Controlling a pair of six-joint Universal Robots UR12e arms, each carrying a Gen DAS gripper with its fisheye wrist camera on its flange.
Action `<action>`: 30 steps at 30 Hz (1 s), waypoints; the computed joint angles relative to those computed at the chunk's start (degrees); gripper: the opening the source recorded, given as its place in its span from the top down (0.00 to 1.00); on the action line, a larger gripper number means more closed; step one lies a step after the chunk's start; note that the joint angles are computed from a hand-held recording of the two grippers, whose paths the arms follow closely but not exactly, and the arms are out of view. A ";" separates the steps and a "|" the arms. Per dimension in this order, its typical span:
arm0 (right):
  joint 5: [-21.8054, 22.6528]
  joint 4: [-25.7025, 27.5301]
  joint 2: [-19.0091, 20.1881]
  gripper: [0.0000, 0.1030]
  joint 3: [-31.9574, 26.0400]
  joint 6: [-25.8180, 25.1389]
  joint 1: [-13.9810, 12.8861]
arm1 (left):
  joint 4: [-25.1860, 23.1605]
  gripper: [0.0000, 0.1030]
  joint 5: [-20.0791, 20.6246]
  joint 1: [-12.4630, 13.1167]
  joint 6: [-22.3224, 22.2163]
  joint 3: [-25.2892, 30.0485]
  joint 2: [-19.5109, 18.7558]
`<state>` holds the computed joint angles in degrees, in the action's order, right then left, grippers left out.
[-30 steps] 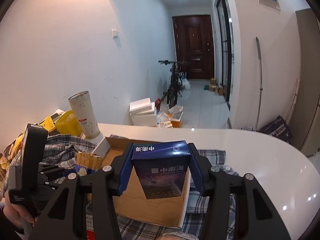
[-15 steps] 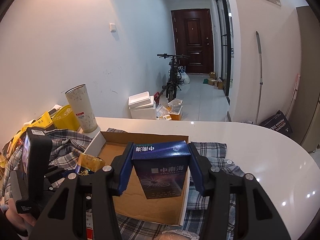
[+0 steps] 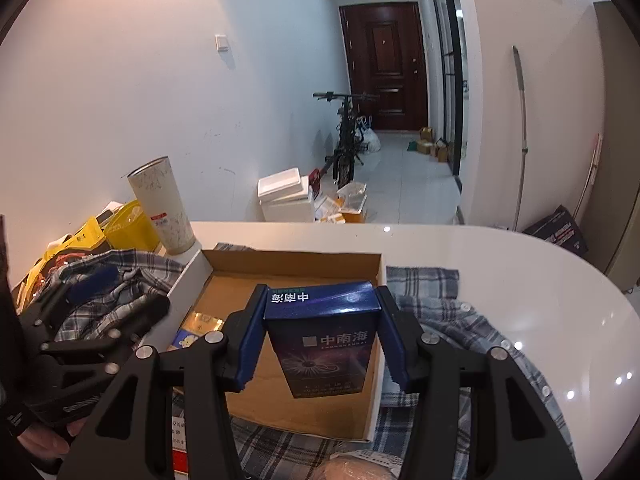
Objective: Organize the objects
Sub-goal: 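Lower the dark blue pack into the box and open the right gripper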
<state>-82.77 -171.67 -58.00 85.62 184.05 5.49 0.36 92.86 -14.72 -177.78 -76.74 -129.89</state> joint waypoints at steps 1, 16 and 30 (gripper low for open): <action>0.01 0.37 0.17 0.51 -0.13 -0.20 0.06 | 0.99 0.10 0.63 -0.12 0.51 -0.12 -0.01; -3.91 6.65 1.55 0.51 -2.05 -2.07 0.80 | 11.83 0.00 1.05 0.98 -7.13 -2.65 1.04; -7.06 -2.10 0.49 0.28 -0.25 -1.91 1.22 | 15.95 0.00 2.14 0.37 -4.69 -4.00 2.08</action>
